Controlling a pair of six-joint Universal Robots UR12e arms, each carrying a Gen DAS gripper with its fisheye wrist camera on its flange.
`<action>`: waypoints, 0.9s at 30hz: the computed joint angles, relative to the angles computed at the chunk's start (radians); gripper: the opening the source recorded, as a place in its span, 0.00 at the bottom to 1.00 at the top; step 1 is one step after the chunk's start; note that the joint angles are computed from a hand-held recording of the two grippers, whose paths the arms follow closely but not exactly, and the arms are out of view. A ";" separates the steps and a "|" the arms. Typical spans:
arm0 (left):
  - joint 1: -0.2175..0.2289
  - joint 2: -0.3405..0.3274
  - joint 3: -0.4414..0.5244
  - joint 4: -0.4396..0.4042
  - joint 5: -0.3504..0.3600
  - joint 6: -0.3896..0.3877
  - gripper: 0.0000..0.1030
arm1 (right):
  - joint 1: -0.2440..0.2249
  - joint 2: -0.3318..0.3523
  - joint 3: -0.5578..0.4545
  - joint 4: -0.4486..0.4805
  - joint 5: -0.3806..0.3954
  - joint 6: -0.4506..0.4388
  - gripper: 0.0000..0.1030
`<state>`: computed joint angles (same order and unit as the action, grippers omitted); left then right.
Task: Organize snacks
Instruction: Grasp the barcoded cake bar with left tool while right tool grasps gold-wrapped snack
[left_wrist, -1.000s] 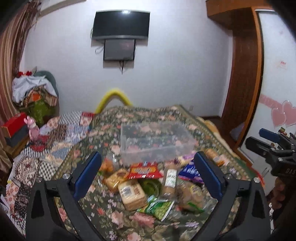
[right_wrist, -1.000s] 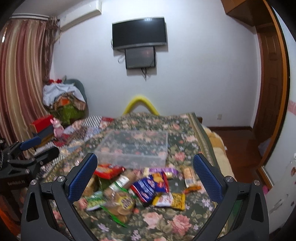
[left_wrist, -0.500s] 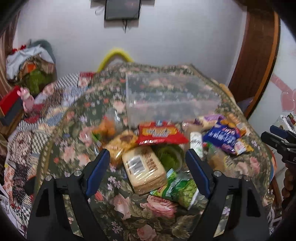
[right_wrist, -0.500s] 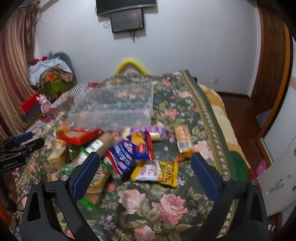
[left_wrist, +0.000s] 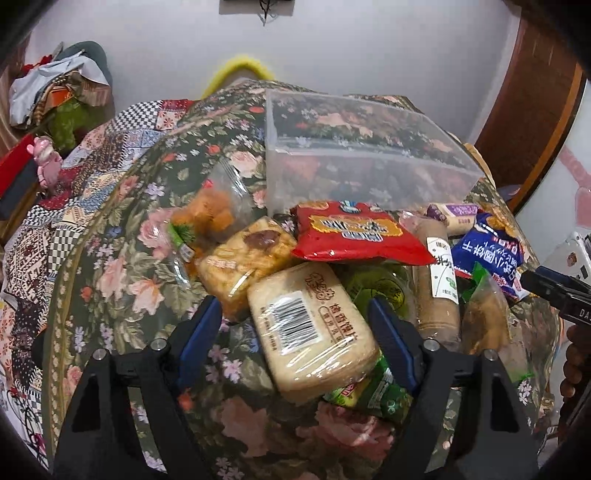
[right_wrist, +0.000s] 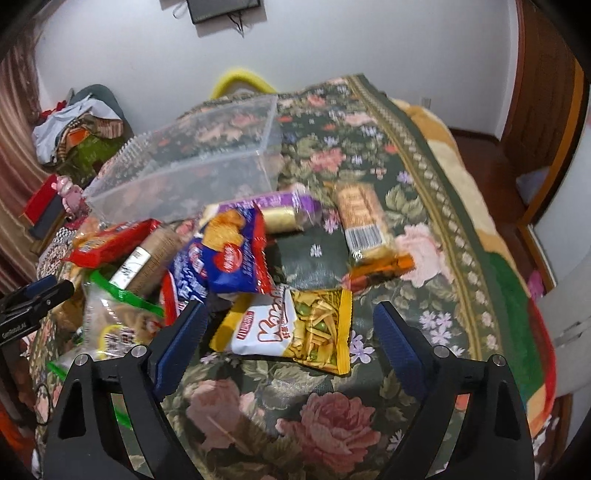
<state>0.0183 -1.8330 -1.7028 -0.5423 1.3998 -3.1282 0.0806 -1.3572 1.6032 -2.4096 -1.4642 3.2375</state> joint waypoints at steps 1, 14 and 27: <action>0.000 -0.005 0.003 -0.005 -0.002 0.000 0.75 | -0.003 0.002 -0.002 0.017 0.014 0.000 0.88; -0.006 -0.025 0.012 -0.032 0.013 -0.003 0.54 | 0.003 0.010 0.000 0.067 -0.001 -0.010 0.94; -0.001 0.010 -0.024 0.012 0.016 0.015 0.53 | -0.012 0.010 0.007 0.037 0.041 -0.008 0.22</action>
<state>0.0171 -1.8228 -1.7267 -0.5298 1.4156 -3.1134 0.0690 -1.3472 1.6105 -2.3724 -1.4227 3.2291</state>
